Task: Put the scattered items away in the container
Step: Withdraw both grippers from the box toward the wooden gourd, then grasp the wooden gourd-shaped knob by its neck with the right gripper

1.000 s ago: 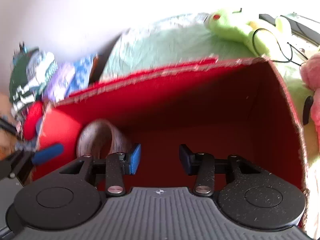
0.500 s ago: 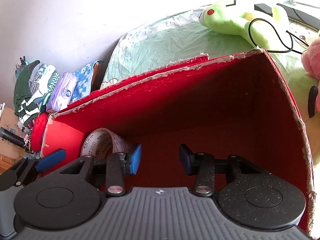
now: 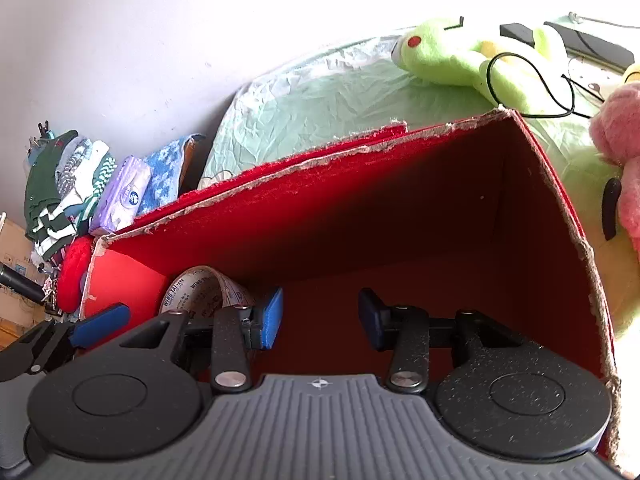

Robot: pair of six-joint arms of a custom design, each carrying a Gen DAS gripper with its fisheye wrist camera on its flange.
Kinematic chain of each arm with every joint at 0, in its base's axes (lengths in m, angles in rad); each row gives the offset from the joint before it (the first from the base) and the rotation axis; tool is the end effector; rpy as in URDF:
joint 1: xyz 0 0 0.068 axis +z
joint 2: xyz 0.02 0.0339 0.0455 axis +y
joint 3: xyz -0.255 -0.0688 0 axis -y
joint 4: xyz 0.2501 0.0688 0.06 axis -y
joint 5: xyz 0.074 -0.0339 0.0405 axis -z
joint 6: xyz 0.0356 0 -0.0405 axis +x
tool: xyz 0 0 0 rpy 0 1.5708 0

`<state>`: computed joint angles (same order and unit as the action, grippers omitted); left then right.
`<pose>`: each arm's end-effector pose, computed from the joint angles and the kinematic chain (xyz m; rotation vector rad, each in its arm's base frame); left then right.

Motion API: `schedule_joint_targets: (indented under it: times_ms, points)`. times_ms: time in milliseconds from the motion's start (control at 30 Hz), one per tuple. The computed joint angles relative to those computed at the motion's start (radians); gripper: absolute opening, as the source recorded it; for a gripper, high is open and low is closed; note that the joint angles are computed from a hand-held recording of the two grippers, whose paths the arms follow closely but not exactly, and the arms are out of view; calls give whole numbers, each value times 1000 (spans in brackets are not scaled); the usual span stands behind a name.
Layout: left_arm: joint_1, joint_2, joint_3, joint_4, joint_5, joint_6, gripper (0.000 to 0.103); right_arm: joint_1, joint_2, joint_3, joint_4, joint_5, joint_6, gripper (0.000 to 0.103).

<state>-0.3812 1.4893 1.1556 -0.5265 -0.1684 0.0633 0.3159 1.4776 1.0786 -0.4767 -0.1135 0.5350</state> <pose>0.3052 -0.1159 0.2597 0.4584 2.3717 0.0594 0.3030 0.1033 0.2415 0.2228 2.4977 0.5046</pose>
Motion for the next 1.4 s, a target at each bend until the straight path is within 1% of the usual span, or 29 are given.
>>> schedule_joint_targets:
  times_ms: [300, 467, 533, 600, 667, 700, 767, 867, 933, 967, 1000, 1033, 1067, 1100, 1133, 1200, 1300, 1333, 1400]
  points:
    - [-35, -33, -43, 26, -70, 10, 87, 2, -28, -28, 12, -11, -3, 46]
    - [-69, -65, -56, 22, -147, -21, 89, 8, -54, -54, 37, -11, -8, 46]
    - [-80, -103, -55, 1, -159, -55, 92, 8, -78, -79, 73, 2, 1, 46]
    - [-97, -158, -62, -19, -180, -74, 94, 12, -104, -100, 106, 45, 13, 46]
    - [-115, -222, -77, -39, -214, -92, 94, 11, -130, -109, 111, 72, 17, 49]
    - [-112, -267, -89, -52, -208, -107, 96, 11, -148, -117, 110, 75, 16, 50]
    - [-91, -353, -108, -92, -166, -152, 98, 14, -198, -142, 110, 73, 6, 50]
    - [-48, -468, -135, -162, -79, -203, 97, 35, -318, -206, 130, 105, 4, 50]
    - [-22, -539, -160, -210, -8, -215, 91, 54, -395, -236, 124, 133, -4, 53]
    - [-19, -569, -175, -234, 11, -220, 90, 62, -426, -244, 117, 140, -12, 58]
    - [-21, -594, -191, -254, 19, -226, 88, 71, -458, -251, 107, 149, -19, 60]
    - [-19, -617, -205, -276, 35, -233, 85, 82, -495, -263, 100, 160, -27, 61]
    - [-14, -641, -222, -300, 66, -241, 84, 92, -534, -276, 96, 164, -37, 61]
    - [-4, -663, -240, -323, 113, -247, 84, 100, -570, -287, 94, 162, -48, 61]
    - [10, -681, -257, -346, 170, -250, 84, 105, -608, -301, 92, 148, -66, 61]
    - [14, -709, -294, -378, 239, -257, 84, 103, -670, -319, 79, 78, -104, 61]
    - [4, -715, -347, -400, 290, -264, 84, 94, -704, -327, 19, -50, -155, 60]
    - [17, -708, -364, -405, 335, -262, 84, 99, -702, -328, -7, -75, -167, 59]
    - [75, -667, -380, -418, 462, -234, 84, 99, -698, -338, -55, -140, -189, 55]
